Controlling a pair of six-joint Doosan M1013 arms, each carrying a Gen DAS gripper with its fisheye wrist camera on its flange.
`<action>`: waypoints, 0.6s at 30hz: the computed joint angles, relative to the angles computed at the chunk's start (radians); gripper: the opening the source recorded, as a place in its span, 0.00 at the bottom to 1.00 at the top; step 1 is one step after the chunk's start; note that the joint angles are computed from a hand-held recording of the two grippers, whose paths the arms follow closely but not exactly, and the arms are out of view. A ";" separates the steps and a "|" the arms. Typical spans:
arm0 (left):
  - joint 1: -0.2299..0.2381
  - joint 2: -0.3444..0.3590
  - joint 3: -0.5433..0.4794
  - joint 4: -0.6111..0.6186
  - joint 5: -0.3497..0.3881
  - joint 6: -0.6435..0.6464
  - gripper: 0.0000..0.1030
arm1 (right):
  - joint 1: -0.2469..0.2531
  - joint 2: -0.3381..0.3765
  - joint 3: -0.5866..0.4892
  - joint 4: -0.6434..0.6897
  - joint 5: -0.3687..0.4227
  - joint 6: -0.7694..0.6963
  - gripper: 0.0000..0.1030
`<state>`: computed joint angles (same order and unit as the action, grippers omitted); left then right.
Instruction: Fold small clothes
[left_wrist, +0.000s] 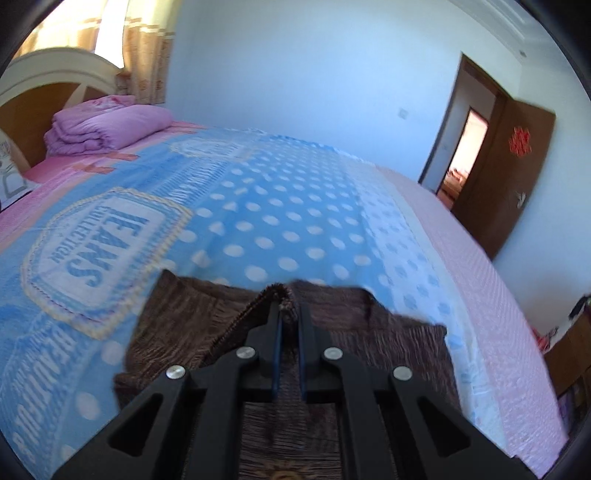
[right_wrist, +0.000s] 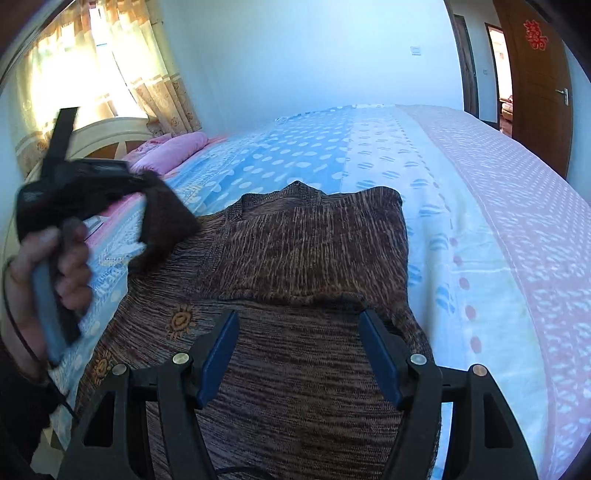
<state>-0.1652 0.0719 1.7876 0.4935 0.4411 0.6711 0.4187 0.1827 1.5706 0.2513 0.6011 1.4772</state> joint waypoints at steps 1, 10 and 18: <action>-0.023 0.016 -0.004 0.037 0.021 -0.018 0.07 | -0.002 -0.002 0.006 0.005 -0.007 0.000 0.66; -0.089 0.049 0.010 0.066 0.100 0.084 0.31 | -0.010 0.004 0.033 -0.030 -0.036 0.029 0.66; -0.034 0.003 0.096 0.627 0.295 -0.273 0.65 | 0.030 0.006 0.017 -0.133 -0.028 0.067 0.66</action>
<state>-0.1995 0.0751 1.8839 1.1208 0.7357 0.3982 0.4488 0.1889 1.5874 0.1187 0.5735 1.5439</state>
